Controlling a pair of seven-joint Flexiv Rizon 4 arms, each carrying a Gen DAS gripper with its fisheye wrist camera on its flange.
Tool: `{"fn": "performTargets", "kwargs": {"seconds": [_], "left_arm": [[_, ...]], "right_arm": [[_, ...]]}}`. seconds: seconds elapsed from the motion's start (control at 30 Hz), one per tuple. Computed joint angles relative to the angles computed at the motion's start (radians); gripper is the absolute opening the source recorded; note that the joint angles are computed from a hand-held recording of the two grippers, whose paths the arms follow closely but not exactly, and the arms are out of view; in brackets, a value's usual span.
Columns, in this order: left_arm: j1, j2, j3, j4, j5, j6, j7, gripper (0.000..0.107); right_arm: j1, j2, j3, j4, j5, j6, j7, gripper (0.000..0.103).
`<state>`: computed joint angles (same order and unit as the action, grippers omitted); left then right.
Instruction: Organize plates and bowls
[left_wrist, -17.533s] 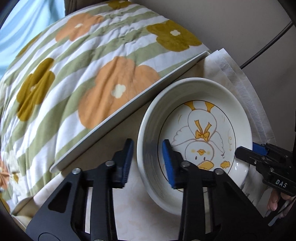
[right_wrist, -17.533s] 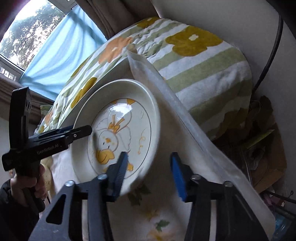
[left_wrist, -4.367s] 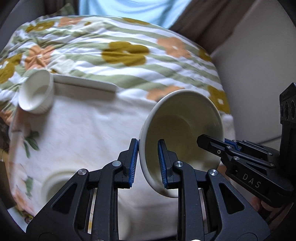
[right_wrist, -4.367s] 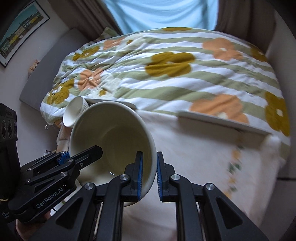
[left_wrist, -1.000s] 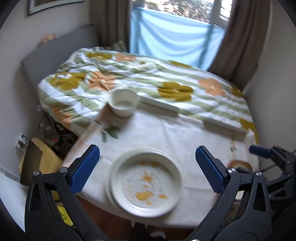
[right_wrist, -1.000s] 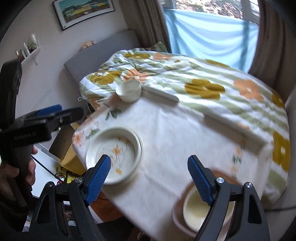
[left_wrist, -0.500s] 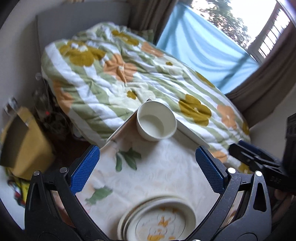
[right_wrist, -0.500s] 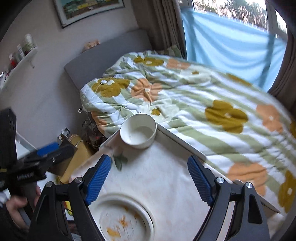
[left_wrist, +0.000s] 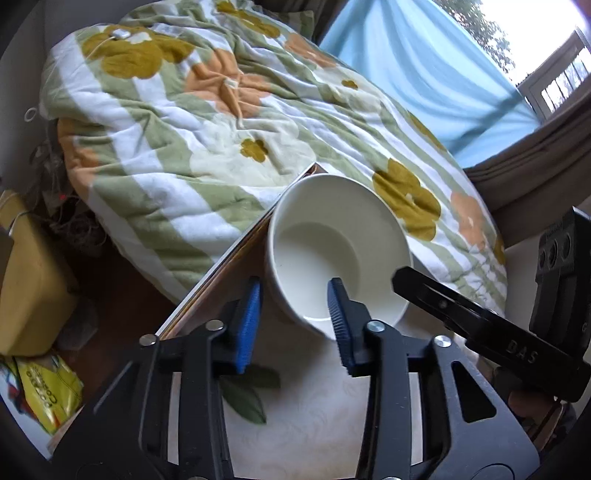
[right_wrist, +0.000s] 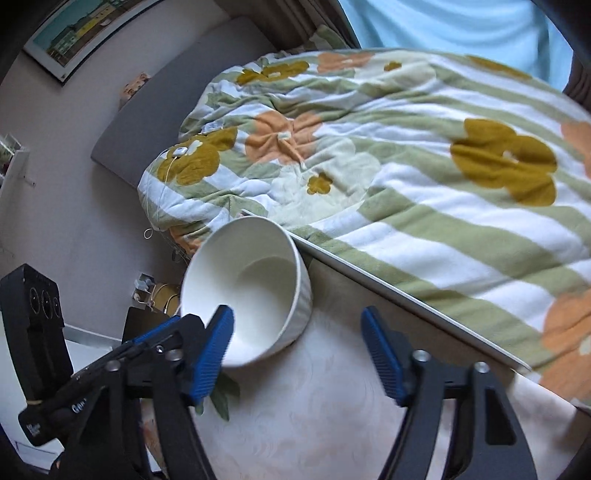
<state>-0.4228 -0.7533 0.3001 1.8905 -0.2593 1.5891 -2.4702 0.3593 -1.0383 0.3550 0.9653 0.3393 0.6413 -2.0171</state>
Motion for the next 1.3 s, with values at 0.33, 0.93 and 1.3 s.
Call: {"fn": "performTargets", "kwargs": {"seconds": [0.33, 0.93, 1.3], "left_arm": [[0.055, -0.028, -0.054, 0.017, -0.03, 0.078, 0.036, 0.021], [-0.195, 0.034, 0.186, -0.024, 0.019, -0.056, -0.004, 0.021], [-0.413, 0.078, 0.276, -0.218, 0.205, -0.267, -0.135, 0.021]], "right_arm": [[-0.002, -0.052, 0.023, -0.059, 0.042, -0.019, -0.027, 0.019], [-0.071, 0.096, 0.047, 0.132, 0.117, 0.101, -0.062, 0.018], [-0.257, 0.426, 0.05, 0.484, 0.243, 0.199, -0.12, 0.018]]}}
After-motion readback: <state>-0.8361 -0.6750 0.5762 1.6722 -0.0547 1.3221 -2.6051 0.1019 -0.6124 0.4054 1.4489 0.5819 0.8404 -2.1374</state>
